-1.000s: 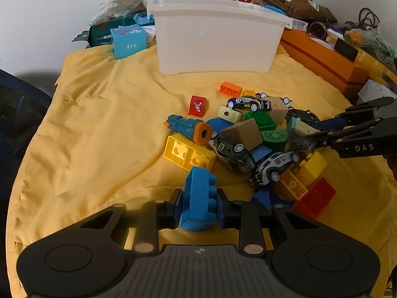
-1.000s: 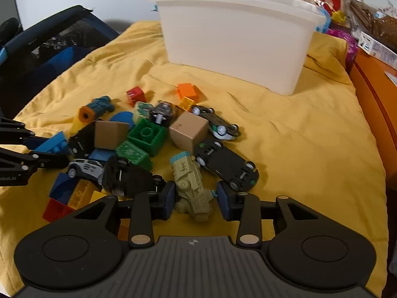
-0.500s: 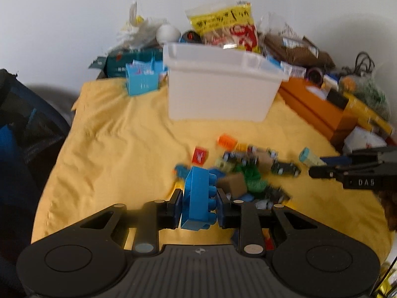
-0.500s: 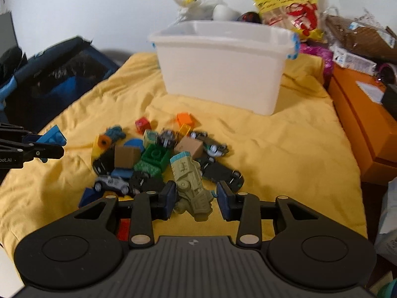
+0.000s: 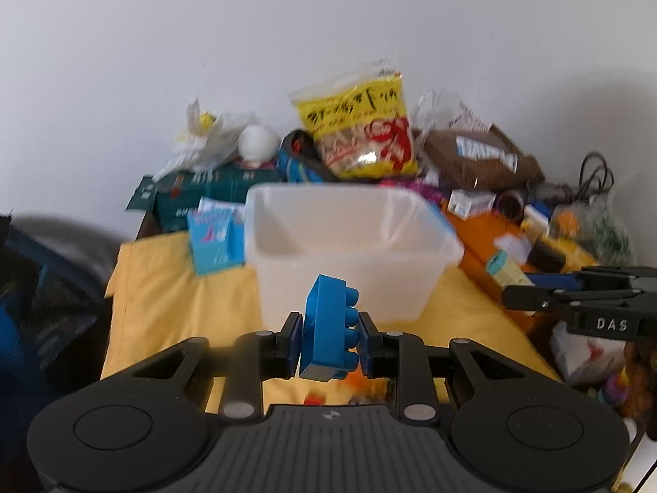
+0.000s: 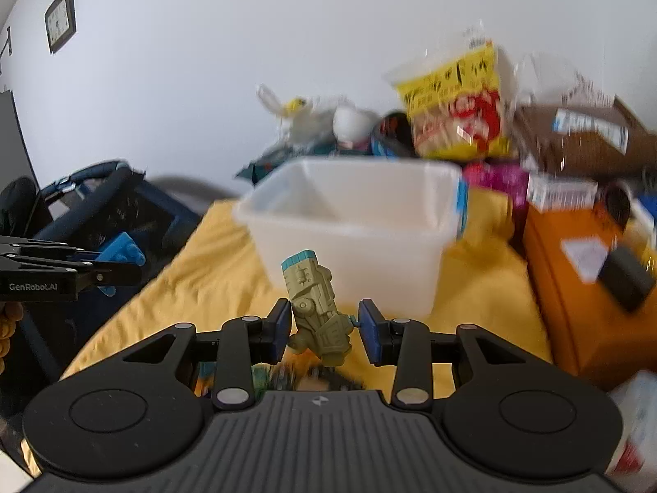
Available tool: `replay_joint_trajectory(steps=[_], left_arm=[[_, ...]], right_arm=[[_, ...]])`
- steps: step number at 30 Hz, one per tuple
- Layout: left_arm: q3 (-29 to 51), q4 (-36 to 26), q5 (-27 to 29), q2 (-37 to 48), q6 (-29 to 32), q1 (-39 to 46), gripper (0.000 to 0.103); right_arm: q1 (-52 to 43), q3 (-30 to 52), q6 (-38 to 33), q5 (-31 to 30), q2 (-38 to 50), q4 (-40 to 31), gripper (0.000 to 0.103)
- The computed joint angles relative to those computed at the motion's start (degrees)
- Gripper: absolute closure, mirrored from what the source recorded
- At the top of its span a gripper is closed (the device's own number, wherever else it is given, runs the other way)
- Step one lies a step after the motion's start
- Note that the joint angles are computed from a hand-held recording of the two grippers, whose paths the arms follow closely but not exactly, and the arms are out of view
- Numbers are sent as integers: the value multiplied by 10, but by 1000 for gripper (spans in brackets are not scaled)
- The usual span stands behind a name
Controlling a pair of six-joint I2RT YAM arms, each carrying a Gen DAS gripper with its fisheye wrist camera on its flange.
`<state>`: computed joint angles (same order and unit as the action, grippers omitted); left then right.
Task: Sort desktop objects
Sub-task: 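Lift the blue brick in the left tool while the right tool lifts the khaki toy figure, then carry both held toys over the white bin and open both tools to drop them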
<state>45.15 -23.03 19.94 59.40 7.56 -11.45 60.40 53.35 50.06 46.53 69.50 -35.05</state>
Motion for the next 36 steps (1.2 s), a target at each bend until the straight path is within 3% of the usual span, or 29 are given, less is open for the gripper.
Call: replay_joint_trajectory(steps=[7,15,30,36], left_arm=[[143,-3,-14,135,-33,-29,72],[295,-42,-41,281,-19,-58,72],[557,-179,-71,522,-43,-76,72],[614,-213,-83,575,-44,-81,72]], right_arm=[[-114,45,-127,-72,-15,35,63],[-235,108,-200,-168,26,45,63],[-392,239,-236,-336,175,-11,63],[-409,268,-245,-358,223,-32,63]])
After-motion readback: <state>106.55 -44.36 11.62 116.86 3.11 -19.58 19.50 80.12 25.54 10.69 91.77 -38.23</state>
